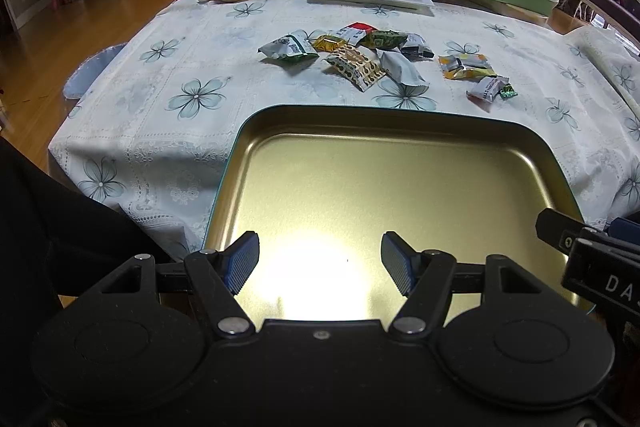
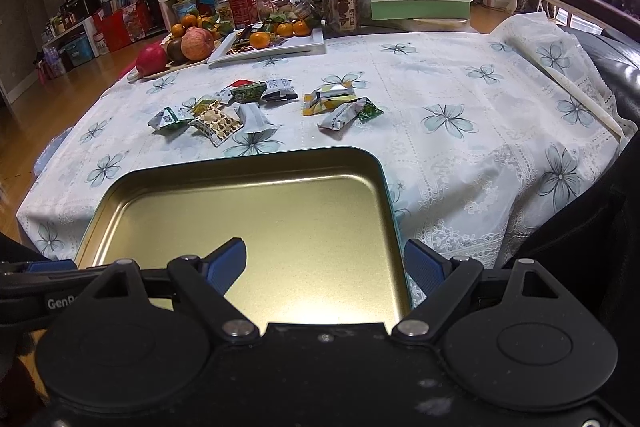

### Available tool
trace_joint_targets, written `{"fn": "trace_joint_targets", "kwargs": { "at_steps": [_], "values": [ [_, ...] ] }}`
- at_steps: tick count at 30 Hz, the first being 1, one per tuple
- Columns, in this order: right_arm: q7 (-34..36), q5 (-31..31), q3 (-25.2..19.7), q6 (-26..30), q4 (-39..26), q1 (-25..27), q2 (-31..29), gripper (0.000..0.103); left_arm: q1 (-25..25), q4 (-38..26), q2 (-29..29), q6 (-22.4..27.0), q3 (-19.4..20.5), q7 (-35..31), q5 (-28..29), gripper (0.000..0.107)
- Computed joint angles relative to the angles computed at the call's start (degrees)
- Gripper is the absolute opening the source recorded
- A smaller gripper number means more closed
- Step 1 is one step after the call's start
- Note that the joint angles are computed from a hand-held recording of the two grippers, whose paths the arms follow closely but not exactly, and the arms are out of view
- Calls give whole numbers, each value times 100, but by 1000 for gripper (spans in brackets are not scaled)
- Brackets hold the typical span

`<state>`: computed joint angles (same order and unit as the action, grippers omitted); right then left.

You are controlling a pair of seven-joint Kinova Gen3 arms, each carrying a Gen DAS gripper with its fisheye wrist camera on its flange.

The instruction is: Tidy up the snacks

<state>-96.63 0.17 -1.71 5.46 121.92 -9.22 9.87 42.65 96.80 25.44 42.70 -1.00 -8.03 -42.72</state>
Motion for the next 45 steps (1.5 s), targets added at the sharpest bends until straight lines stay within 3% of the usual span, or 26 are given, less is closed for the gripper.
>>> {"fn": "trace_joint_targets", "kwargs": {
  "at_steps": [7, 16, 32, 40, 45],
  "values": [
    [-326, 245, 410, 105, -33, -421, 8, 85, -5, -20, 4, 20, 9, -18, 13, 68],
    [-334, 265, 177, 139, -46, -200, 9, 80, -21, -14, 0, 19, 16, -41, 46, 68],
    [-241, 267, 118, 94, -1, -168, -22, 80, 34, -33, 0, 105, 22, 36, 19, 64],
    [-456, 542, 518, 81, 36, -587, -45, 77, -69, -27, -28, 64, 81, -96, 158, 63],
    [-234, 336, 79, 280, -75, -143, -7, 75, -100, -87, 2, 116, 93, -185, 283, 63]
  ]
}}
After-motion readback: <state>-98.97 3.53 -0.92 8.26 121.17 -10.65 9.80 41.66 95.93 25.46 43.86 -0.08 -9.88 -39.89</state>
